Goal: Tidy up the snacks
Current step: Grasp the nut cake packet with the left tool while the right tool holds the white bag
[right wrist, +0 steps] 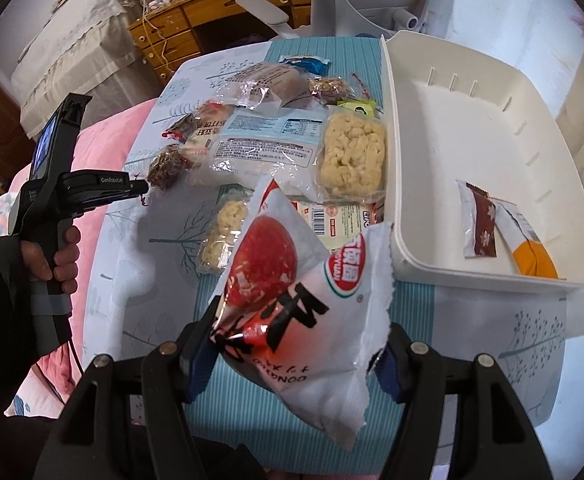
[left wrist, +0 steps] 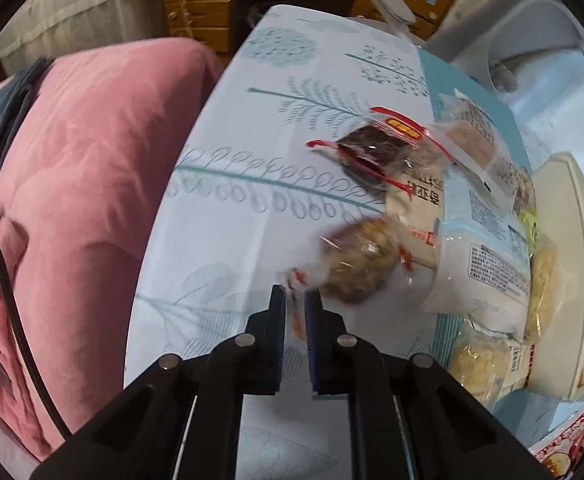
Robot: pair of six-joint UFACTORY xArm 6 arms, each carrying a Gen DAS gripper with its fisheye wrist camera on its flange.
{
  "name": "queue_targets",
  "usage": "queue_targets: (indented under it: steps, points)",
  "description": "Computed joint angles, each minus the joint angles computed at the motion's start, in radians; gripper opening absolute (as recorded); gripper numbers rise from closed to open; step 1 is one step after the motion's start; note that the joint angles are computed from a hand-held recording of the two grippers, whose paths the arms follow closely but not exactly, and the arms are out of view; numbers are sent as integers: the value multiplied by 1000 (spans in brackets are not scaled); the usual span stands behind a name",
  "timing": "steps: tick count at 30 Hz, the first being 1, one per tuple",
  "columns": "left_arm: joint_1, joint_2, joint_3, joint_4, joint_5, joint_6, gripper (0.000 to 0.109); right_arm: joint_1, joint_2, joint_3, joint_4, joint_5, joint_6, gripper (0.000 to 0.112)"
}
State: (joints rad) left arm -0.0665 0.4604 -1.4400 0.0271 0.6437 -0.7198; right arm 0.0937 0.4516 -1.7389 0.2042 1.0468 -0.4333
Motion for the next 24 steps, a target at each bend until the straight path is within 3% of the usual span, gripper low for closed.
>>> queue_targets:
  steps: [3,5,8,10,16,24]
  points:
    - [1,-25,32,-15,-29,-7,8,-7,15,-26,11,22,-26,65]
    - [-3,-37,39,4,-37,-6,15,-12,29,-48,20,39,-48,65]
    - [-11,-40,29,15,-31,19,33,-17,46,-74,30,58,-71,65]
    - [-17,-40,18,39,-19,18,50,-21,53,-86,35,64,-85,65]
    - [-23,16,-71,73,29,62,73,-36,75,-134,62,91,-110,65]
    - [-22,127,-219,69,138,155,74,-56,104,-202,80,132,-80,66]
